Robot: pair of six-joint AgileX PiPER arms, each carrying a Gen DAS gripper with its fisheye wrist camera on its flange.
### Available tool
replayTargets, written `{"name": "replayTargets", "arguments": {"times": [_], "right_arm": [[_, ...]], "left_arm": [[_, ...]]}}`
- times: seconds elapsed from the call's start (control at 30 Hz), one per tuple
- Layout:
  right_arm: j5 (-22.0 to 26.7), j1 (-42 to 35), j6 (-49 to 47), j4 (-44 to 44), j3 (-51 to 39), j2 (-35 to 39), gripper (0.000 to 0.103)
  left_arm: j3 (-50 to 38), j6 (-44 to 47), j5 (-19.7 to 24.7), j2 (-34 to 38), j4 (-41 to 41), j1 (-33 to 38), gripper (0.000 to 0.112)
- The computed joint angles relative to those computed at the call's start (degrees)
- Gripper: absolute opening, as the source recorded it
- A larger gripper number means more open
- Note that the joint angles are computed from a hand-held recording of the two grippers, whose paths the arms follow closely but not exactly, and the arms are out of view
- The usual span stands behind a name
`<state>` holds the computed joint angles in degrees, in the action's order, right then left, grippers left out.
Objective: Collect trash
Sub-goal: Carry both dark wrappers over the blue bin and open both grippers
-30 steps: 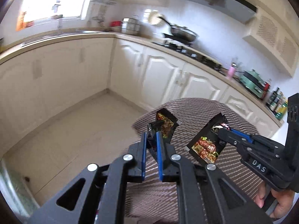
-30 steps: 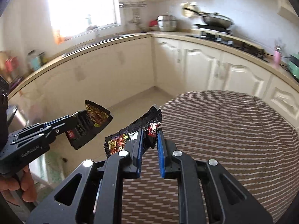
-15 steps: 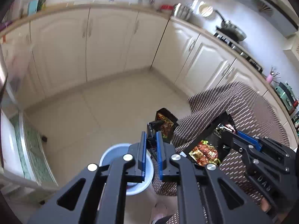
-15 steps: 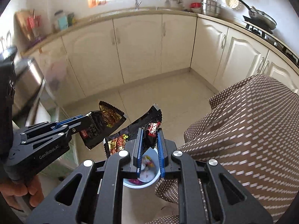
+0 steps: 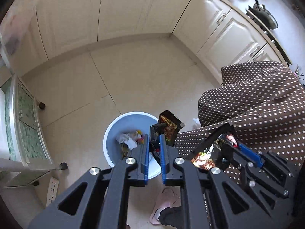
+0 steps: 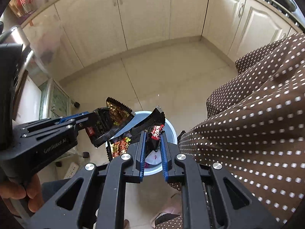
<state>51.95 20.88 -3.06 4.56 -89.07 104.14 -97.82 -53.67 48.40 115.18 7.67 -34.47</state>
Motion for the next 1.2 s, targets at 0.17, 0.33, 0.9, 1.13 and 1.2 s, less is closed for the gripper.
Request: {"name": "replayTargets", "arguments": {"times": [0.17, 0.33, 0.9, 1.13, 1.2], "right_arm": [[-0.4, -0.3, 0.8, -0.3, -1.4, 2.9, 0.013], [-0.4, -0.1, 1.7, -0.6, -2.7, 5.1, 0.013], [0.7, 0.2, 0.6, 0.3, -5.4, 8.9, 0.014], [0.6, 0.3, 0.4, 0.2, -7.2, 10.1, 0.014], [0.8, 0.5, 0.8, 0.0, -8.3, 10.6, 0.015]], "left_arm": [[-4.2, 1.9, -0.2, 3.8, -2.0, 1.0, 0.010], [-6.3, 4.4, -1.1, 5.5, -4.9, 1.7, 0.015], [6.5, 2.8, -7.0, -0.8, -7.1, 1.3, 0.033], [7.7, 3.6, -7.9, -1.0, -8.5, 1.9, 0.037], [8.0, 3.9, -8.3, -1.2, -9.3, 2.2, 0.037]]}}
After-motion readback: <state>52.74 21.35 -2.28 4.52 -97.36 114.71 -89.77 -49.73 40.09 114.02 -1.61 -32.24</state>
